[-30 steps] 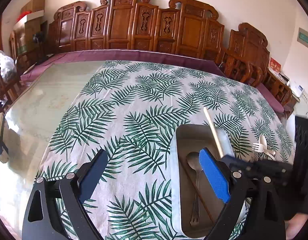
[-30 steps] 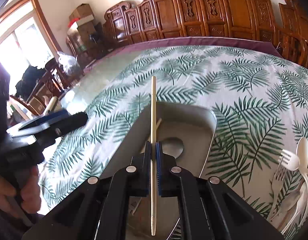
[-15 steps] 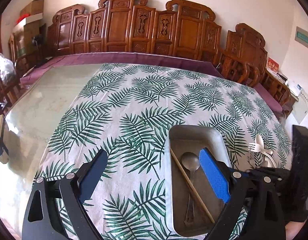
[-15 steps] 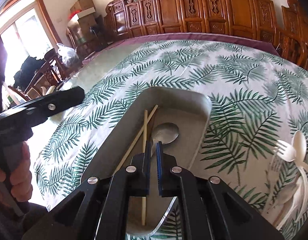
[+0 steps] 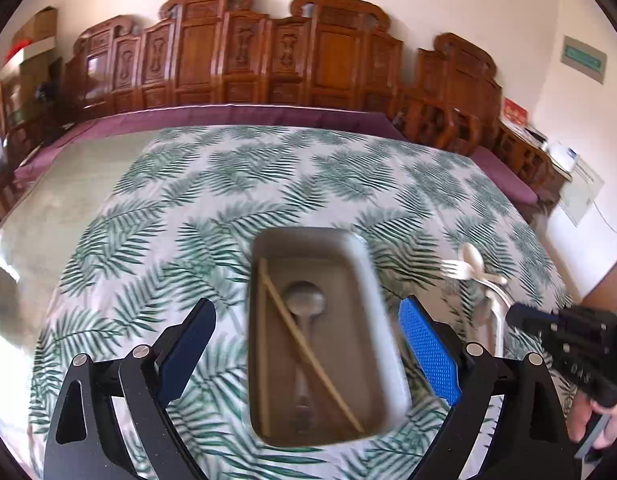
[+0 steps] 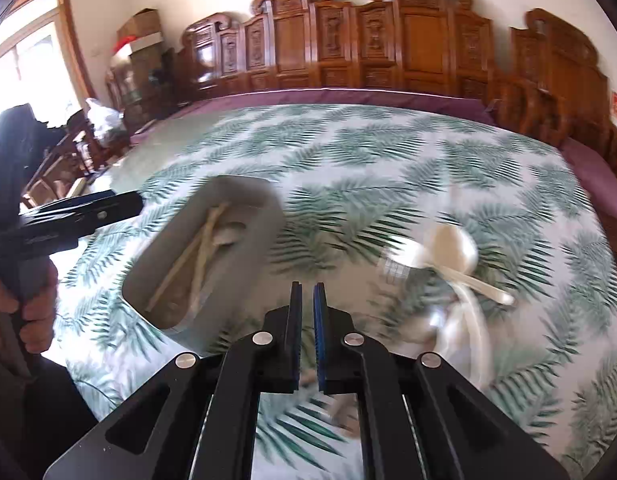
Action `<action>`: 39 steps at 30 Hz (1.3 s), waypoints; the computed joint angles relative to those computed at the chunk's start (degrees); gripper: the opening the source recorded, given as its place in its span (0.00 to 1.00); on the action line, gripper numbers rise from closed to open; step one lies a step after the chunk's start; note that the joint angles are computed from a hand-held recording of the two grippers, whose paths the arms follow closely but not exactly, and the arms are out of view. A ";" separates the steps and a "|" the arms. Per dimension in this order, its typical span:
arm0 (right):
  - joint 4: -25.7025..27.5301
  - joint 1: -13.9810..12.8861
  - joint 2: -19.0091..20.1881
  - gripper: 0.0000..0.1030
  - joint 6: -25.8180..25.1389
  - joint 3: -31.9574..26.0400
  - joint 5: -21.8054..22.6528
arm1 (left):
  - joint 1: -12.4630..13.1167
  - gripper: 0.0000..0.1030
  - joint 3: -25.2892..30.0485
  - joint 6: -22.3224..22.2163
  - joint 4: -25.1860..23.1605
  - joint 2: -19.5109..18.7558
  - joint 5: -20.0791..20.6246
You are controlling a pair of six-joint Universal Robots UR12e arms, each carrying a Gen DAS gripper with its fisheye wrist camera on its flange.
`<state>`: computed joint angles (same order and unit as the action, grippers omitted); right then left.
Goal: Organize utensils
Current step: 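Move the right tool to the pile and grasp a white plastic spoon, then lift the white plastic spoon from the pile with the right tool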
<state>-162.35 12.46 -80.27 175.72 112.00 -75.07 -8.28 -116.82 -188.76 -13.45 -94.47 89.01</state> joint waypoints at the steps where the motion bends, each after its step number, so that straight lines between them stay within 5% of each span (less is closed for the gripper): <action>1: -0.04 -0.50 -0.33 0.07 -0.17 0.39 -0.25 | -0.70 0.87 0.23 0.48 -0.04 -0.12 0.01; 12: 0.32 -4.82 0.38 0.25 -3.89 1.25 -4.07 | -4.42 0.87 1.65 3.12 -0.38 -1.95 -0.82; 30: 6.70 -3.41 10.30 0.34 -16.71 -8.56 -7.38 | -6.78 0.87 2.66 2.90 0.09 -3.73 -2.54; 36: 8.58 -3.13 10.99 0.32 -18.23 -9.61 -7.65 | -7.19 0.87 2.82 3.87 -0.66 -4.02 -2.04; 39: 8.87 -3.34 10.64 0.18 -17.93 -9.51 -6.53 | -7.38 0.87 2.86 3.74 -0.76 -4.03 -1.84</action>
